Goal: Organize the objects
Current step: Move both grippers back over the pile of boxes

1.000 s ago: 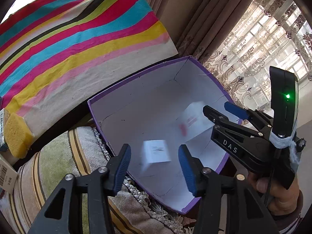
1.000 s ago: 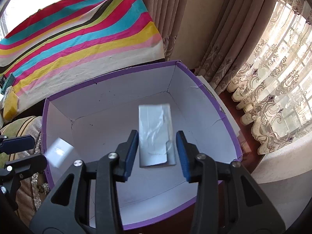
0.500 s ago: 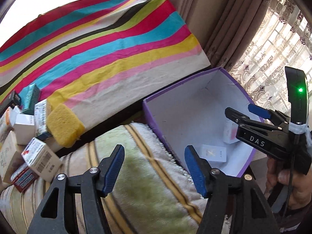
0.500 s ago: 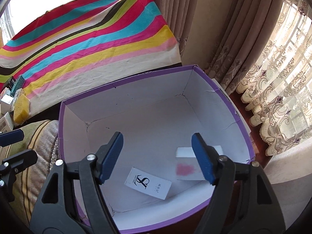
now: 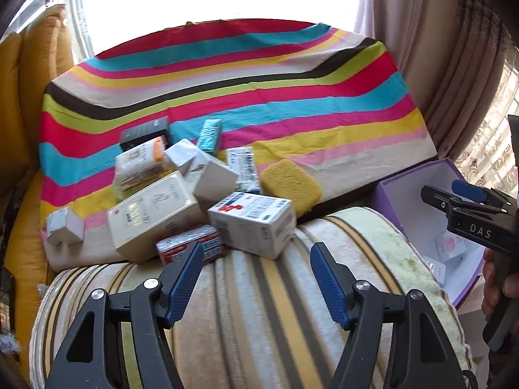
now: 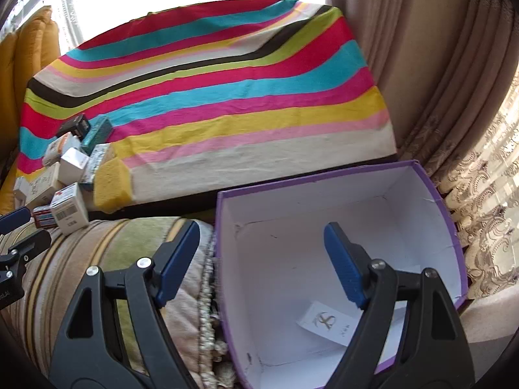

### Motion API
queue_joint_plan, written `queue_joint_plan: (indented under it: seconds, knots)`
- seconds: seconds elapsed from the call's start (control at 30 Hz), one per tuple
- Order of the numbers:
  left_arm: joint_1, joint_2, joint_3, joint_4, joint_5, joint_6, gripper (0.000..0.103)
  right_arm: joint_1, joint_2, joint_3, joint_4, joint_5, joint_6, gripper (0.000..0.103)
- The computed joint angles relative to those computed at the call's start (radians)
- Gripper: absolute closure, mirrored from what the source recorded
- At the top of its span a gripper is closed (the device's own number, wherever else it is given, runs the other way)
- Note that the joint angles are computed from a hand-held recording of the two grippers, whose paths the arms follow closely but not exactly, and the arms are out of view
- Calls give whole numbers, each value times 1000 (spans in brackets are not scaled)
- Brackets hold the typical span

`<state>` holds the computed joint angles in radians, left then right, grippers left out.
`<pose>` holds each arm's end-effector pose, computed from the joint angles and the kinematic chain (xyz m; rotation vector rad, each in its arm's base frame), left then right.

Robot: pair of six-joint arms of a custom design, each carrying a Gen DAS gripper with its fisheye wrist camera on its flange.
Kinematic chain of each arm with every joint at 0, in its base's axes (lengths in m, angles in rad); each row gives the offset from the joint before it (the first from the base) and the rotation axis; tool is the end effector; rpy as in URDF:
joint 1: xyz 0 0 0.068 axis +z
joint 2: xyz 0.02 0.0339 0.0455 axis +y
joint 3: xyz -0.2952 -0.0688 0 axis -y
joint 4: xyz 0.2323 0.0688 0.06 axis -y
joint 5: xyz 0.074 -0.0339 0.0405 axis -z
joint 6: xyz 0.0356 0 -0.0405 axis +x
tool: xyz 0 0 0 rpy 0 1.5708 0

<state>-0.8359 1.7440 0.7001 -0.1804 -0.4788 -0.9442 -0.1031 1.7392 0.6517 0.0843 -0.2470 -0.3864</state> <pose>0.1968 -0.1933 0.1343 -0.2474 2.5472 0.0451 0.2883 -0.0211 0.1352 -0.4481 2.4928 0.1259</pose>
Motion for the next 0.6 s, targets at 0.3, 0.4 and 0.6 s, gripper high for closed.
queue_joint_plan:
  seconds: [0.3, 0.4, 0.6]
  knots:
    - [77, -180, -243, -6, -22, -122, 34, 228, -52, -35, -19, -4, 67, 20]
    - [113, -225, -316, 8, -9, -144, 34, 293, -54, -43, -22, 5, 72, 19]
    - [228, -352, -422, -12, -9, -129, 34, 401, -23, -31, -40, -10, 82, 17]
